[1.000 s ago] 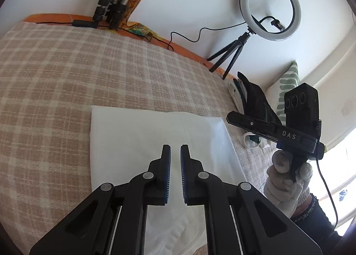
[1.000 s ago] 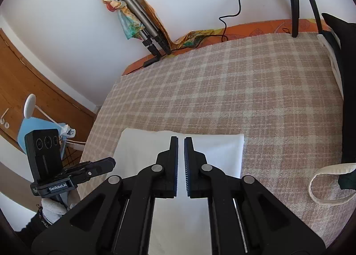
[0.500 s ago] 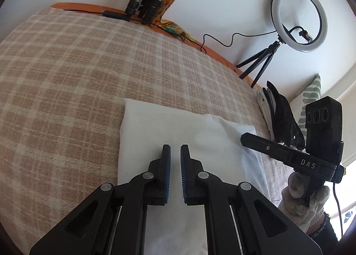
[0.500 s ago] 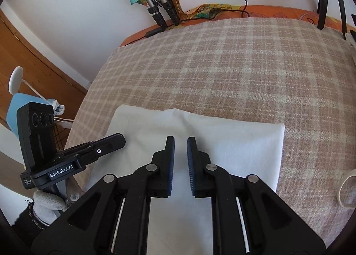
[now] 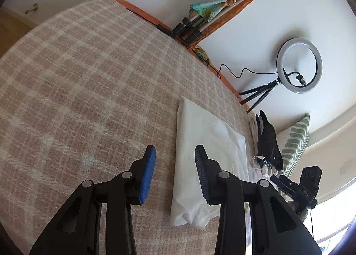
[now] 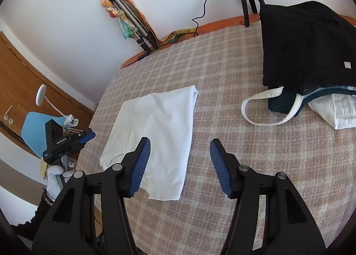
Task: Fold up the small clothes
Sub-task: 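Grasp the folded shirt edge with both grippers, then carry the folded shirt with both grippers onto the black garment pile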
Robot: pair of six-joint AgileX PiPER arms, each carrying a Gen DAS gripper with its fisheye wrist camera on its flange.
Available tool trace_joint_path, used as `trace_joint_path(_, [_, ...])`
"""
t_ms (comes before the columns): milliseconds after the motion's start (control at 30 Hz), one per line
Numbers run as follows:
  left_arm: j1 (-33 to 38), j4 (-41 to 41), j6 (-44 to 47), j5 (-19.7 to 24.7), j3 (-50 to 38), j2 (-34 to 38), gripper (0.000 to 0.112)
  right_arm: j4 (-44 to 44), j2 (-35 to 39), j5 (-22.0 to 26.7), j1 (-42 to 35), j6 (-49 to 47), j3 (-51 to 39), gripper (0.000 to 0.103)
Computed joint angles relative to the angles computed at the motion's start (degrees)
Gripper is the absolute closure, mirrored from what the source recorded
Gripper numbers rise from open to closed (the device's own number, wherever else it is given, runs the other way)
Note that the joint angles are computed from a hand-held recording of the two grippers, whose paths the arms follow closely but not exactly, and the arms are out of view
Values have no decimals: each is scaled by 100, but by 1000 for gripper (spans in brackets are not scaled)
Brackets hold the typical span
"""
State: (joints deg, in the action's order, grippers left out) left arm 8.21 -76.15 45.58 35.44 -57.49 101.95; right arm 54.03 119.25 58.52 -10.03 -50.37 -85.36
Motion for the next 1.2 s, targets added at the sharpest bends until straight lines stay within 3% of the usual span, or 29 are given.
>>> trace_joint_path(167, [-232,-63,-206,253,-263,405,66,354,565,277,39,14,10,44])
trace_joint_path(367, [-591,-154,-309,199,-524,819,66,534,1070,473,242,175,-272,44])
trace_joint_path(600, [-799,-692,196,41,-557,926,68,820,1321,621,456,165,-487,45])
trace_joint_path(733, [-940,-487,-18,-141,-673,933,73,839,1444,633,568,341,-664,56])
trace_joint_path(833, [-1082,-143,-343,-330,-792,970,93,801,1509,619,583,495,-698,75])
trace_joint_path(867, [-1140,-103,-377,-425,-798,964,96,742,1510,565,611,557,-713,86])
trace_joint_path(1067, [-1472,-311,4,-906,-675,628,103,316,811,-106,897,310,-333,92])
trace_joint_path(1200, [-1569,-616,180,-914,-654,401,103,136,394,-114,957,217,-360,93])
